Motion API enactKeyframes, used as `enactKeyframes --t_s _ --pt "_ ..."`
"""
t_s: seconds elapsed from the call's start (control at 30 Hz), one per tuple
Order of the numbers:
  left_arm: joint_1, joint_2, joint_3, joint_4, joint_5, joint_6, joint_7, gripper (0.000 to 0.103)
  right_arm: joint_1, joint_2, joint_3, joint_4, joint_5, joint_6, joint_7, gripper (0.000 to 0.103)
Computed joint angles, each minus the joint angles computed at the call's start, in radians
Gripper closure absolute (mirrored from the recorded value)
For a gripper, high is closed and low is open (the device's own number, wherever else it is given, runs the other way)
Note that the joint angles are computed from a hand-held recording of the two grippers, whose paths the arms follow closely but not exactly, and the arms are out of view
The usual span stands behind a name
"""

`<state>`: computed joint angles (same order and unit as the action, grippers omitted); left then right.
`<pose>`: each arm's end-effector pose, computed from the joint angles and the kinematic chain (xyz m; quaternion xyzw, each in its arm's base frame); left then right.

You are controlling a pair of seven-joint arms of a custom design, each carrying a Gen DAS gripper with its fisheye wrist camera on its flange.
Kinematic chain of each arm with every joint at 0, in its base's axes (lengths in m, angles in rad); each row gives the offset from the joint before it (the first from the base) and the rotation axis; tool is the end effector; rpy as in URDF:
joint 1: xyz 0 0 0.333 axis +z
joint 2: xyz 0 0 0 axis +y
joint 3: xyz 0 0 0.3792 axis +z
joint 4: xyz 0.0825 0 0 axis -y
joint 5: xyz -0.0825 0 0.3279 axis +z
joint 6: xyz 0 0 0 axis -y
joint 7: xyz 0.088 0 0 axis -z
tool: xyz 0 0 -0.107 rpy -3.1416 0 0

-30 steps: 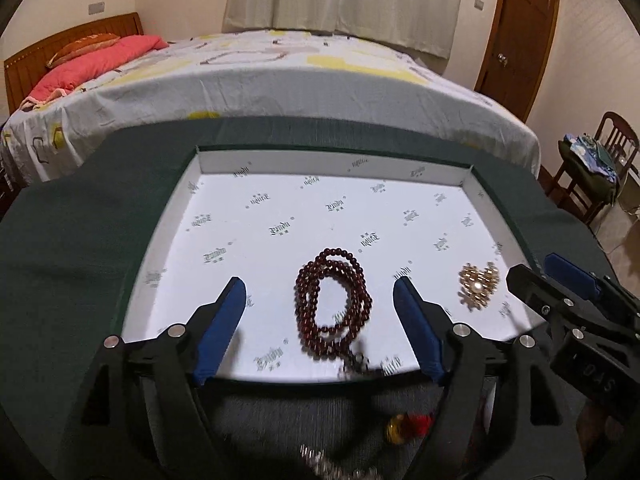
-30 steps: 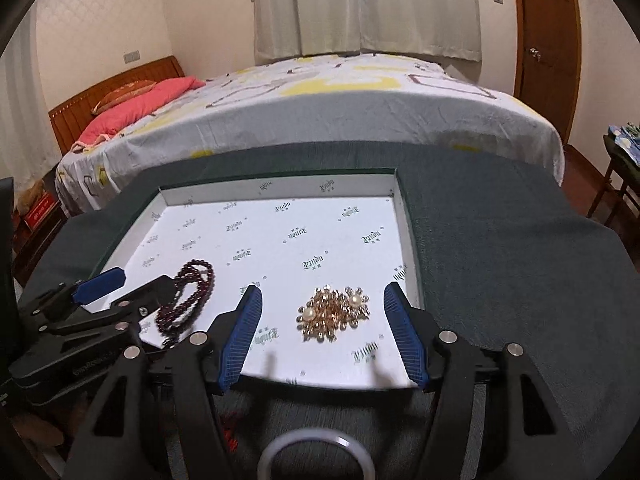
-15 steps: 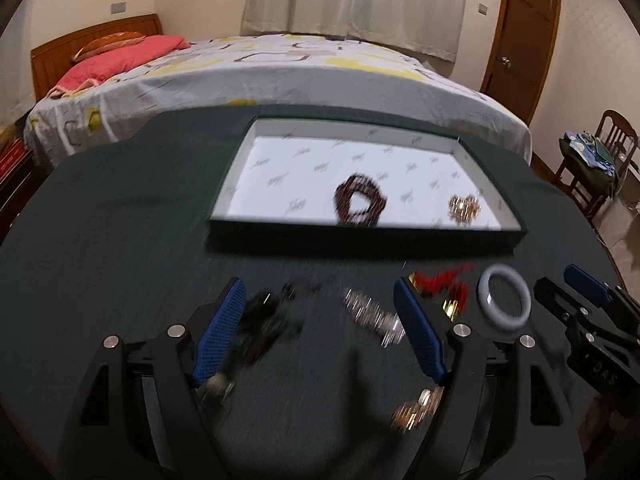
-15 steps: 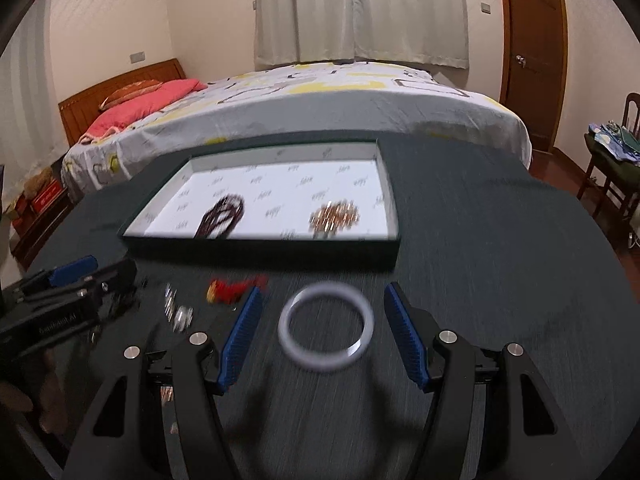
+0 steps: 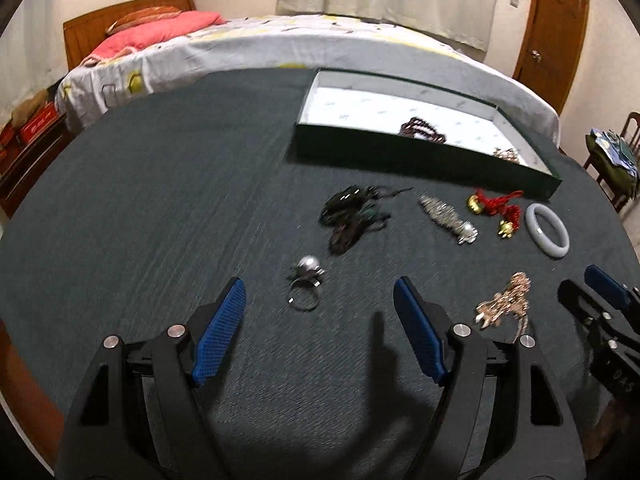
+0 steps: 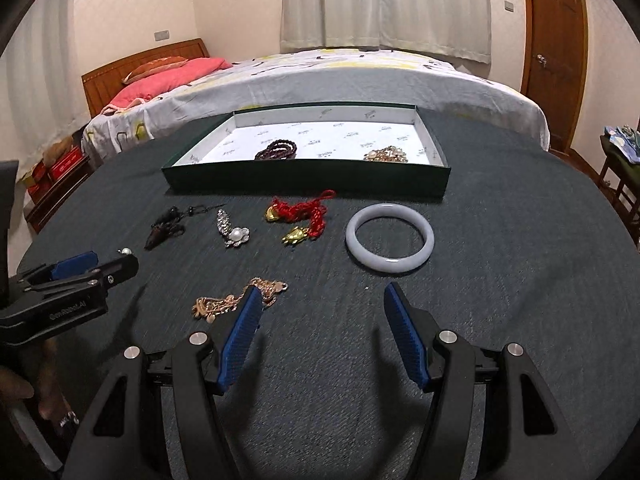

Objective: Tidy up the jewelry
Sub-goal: 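Move both tools back over the remaining jewelry on the table, then grasp the silver pearl ring with the left tool while the right tool grasps the gold chain necklace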

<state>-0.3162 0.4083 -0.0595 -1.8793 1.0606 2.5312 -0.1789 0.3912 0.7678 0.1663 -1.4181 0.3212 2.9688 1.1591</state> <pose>0.5893 -0.2373 0.4089 -0.8203 0.4555 -0.1945 0.2861 0.6896 0.3516 0.4124 -0.8079 0.4362 -0.1467 0.3682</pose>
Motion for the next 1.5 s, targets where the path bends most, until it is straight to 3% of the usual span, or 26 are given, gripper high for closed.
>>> enactKeyframes --t_s 0.4,0.6,0.7,0.77,1.27,1.43,1.5 --pt "0.013 -0.002 0.008 -0.028 0.007 0.032 -0.030 0.032 -0.007 -0.004 0.004 -0.014 0.007 0.016 0.003 0.041" --pt "0.020 0.007 0.013 -0.016 0.010 0.035 -0.010 0.051 -0.005 -0.001 -0.001 -0.010 0.008 0.011 0.007 0.041" --pt "0.019 0.008 0.014 -0.015 0.018 0.037 -0.001 0.067 -0.003 0.001 -0.004 -0.007 0.007 0.007 0.012 0.041" --pt "0.018 0.008 0.014 -0.014 0.024 0.038 0.003 0.082 -0.004 0.003 -0.002 -0.005 0.006 0.002 0.011 0.041" --pt "0.012 0.010 0.014 -0.010 0.034 0.034 0.012 0.082 0.018 0.022 -0.018 0.052 -0.014 -0.061 0.037 0.041" --pt "0.012 0.008 0.013 -0.011 0.035 0.027 0.010 0.082 0.048 0.046 -0.026 0.095 -0.032 -0.098 0.039 0.041" --pt "0.012 0.007 0.013 -0.012 0.037 0.025 0.007 0.082 0.077 0.061 -0.057 0.123 -0.052 -0.121 0.063 0.041"
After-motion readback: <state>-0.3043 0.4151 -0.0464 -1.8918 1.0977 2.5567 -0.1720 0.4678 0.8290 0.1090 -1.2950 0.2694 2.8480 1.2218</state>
